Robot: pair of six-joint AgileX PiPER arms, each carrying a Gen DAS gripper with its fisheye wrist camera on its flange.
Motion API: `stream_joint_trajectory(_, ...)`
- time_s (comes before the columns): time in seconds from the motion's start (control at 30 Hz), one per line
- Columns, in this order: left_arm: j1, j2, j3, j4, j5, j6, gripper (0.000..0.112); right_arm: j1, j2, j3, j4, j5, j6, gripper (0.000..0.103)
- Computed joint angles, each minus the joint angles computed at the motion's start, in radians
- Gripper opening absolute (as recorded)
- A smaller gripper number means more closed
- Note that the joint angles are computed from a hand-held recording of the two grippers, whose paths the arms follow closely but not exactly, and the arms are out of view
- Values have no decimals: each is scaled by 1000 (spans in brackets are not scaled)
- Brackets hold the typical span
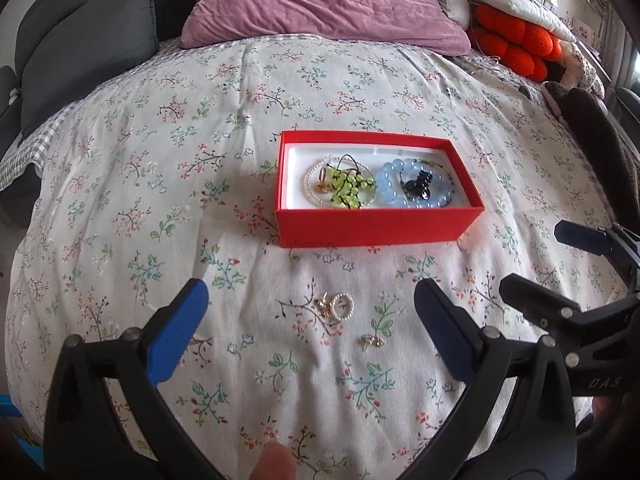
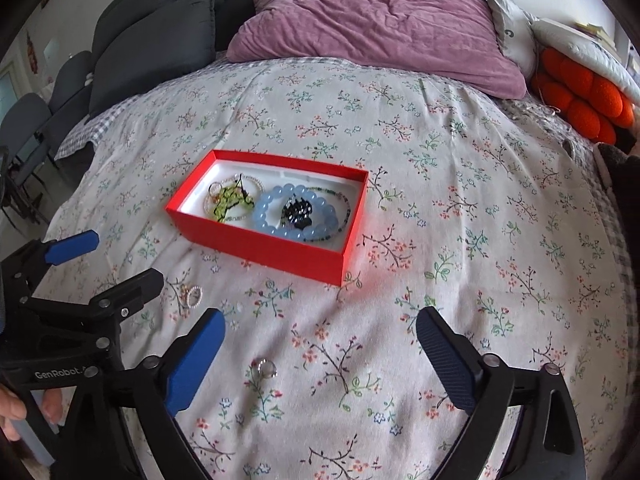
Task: Organize jewelry
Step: 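Move both open tools back over the remaining rings and earrings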
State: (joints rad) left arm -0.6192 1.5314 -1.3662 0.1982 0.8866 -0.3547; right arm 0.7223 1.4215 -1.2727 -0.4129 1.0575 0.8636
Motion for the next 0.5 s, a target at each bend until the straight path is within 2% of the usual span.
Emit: stream_joint_trajectory(0.5, 38, -73, 155, -44, -8, 80, 102, 93, -13, 89, -23, 29, 19, 100)
